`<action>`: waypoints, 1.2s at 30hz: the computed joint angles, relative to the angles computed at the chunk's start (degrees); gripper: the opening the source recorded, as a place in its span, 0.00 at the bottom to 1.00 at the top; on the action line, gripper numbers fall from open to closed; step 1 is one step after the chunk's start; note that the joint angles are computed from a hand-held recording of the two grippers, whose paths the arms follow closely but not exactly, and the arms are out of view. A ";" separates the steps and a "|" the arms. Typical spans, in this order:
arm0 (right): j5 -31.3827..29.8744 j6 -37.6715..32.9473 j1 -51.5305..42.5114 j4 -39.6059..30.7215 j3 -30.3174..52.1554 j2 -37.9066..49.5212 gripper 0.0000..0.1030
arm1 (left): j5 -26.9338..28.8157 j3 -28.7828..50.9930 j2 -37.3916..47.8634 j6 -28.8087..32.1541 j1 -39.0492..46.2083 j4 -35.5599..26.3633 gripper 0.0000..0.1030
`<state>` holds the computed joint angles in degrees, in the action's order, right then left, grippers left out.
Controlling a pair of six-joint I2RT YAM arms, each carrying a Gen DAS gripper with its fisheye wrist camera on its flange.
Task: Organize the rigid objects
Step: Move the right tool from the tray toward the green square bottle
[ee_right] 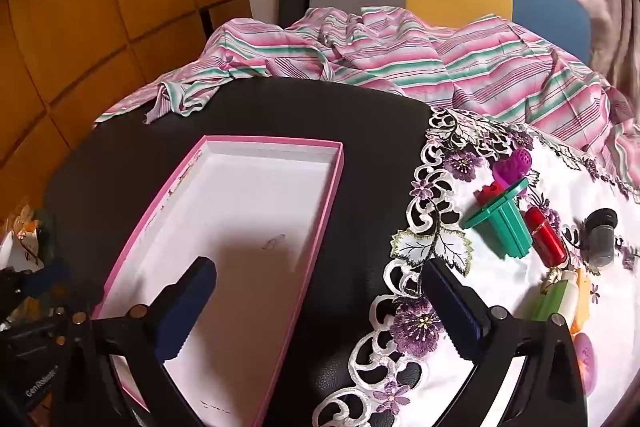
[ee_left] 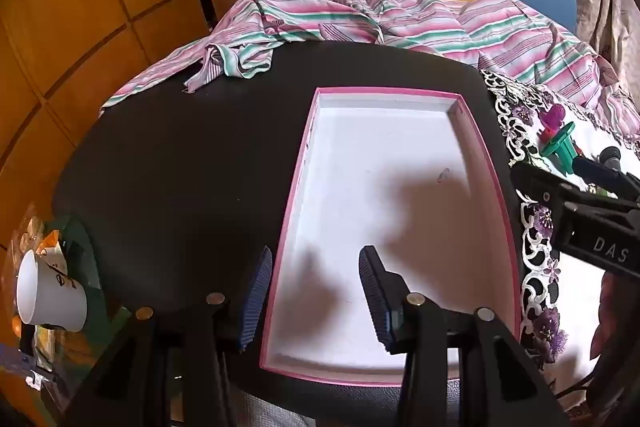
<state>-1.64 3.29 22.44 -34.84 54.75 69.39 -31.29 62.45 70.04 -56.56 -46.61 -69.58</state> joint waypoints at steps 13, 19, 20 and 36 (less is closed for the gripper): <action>-0.36 0.16 -0.77 1.40 -0.51 -0.75 1.00 | 1.82 -1.38 0.23 -0.31 -0.19 1.35 0.44; -0.71 0.16 -1.13 1.40 -0.63 -0.99 1.00 | 1.76 -1.44 -0.05 0.01 -0.07 1.37 0.44; -0.74 0.20 -1.23 1.30 -0.54 -0.97 1.00 | 1.68 -1.42 -0.04 -0.09 -0.12 1.41 0.44; 0.16 2.25 -4.18 3.22 -1.29 -3.63 1.00 | 3.87 1.21 1.99 3.09 0.49 3.02 0.44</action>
<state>-1.48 5.54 18.27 -31.62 53.46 65.75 -27.42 63.66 72.03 -53.46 -46.13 -66.55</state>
